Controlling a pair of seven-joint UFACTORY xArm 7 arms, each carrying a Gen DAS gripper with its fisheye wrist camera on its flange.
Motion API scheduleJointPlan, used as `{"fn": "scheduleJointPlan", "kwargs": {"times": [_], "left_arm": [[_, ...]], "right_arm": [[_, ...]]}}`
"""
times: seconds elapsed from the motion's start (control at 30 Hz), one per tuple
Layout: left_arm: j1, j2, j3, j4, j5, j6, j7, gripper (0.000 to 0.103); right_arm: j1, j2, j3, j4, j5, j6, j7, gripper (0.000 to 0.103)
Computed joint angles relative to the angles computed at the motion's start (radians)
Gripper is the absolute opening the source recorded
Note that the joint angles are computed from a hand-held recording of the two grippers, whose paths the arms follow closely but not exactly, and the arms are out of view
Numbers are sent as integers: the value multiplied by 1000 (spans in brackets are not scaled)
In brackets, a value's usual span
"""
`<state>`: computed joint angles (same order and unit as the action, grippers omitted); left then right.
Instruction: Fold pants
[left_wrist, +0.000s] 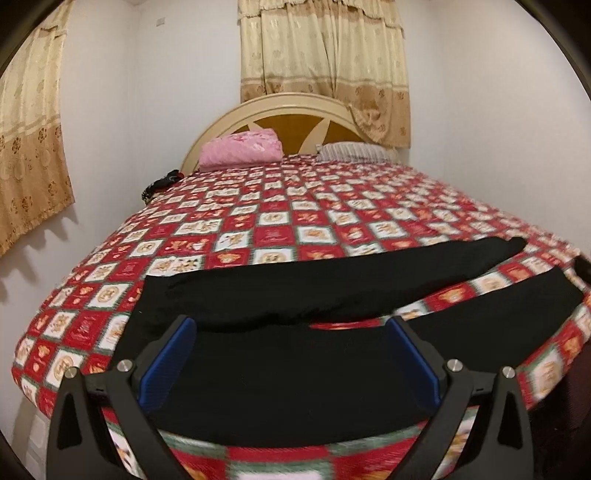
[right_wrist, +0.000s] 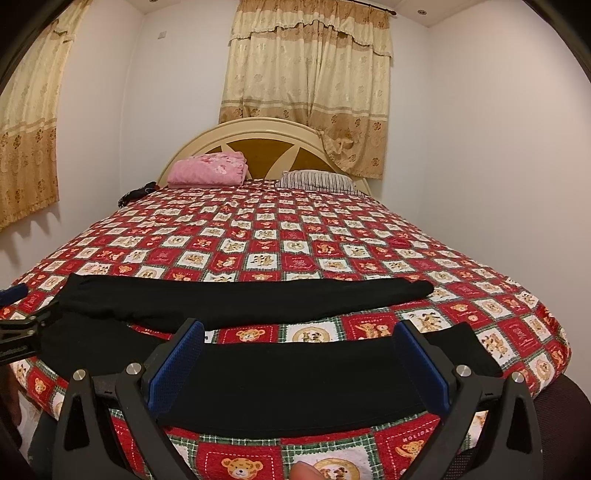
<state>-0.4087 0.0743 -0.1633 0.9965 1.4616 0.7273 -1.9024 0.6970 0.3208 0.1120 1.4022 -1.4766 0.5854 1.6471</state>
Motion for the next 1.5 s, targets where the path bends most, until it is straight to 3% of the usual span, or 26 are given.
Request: {"fn": "scheduleJointPlan", "kwargs": {"times": [0.3, 0.47, 0.53, 0.63, 0.77, 0.83, 0.87, 0.97, 1.1, 1.27, 1.37, 1.5], "left_arm": [[191, 2, 124, -54, -15, -127, 145, 103], [309, 72, 188, -3, -42, -292, 209, 100], [333, 117, 203, 32, -87, -336, 260, 96], [357, 197, 224, 89, -202, -405, 373, 81], [374, 272, 249, 146, -337, -466, 516, 79], [393, 310, 243, 171, -425, -493, 602, 76], [404, 326, 238, 180, -468, -503, 643, 69], [457, 368, 186, 199, -626, -502, 808, 59], [463, 370, 202, 173, -705, -575, 872, 57], [448, 363, 219, 156, -773, -620, 965, 39], [417, 359, 244, 152, -801, -624, 1000, 30], [400, 369, 255, 174, -868, -611, 1054, 28]], "right_arm": [[33, 119, -36, 84, 57, -46, -88, 102], [44, 179, -71, 132, 95, -79, -127, 102], [39, 207, -83, 157, 146, -87, -158, 102], [38, 245, -101, 196, 231, -90, -228, 102], [50, 289, -134, 252, 312, -74, -321, 102], [48, 298, -149, 263, 349, -90, -355, 102], [45, 300, -159, 266, 367, -101, -367, 102], [28, 310, -187, 287, 430, -124, -404, 102], [-7, 323, -226, 320, 498, -145, -437, 102], [-84, 384, -225, 429, 660, -137, -574, 99], [-133, 452, -217, 544, 776, -95, -678, 92], [-179, 621, -241, 830, 891, 43, -824, 83]]}}
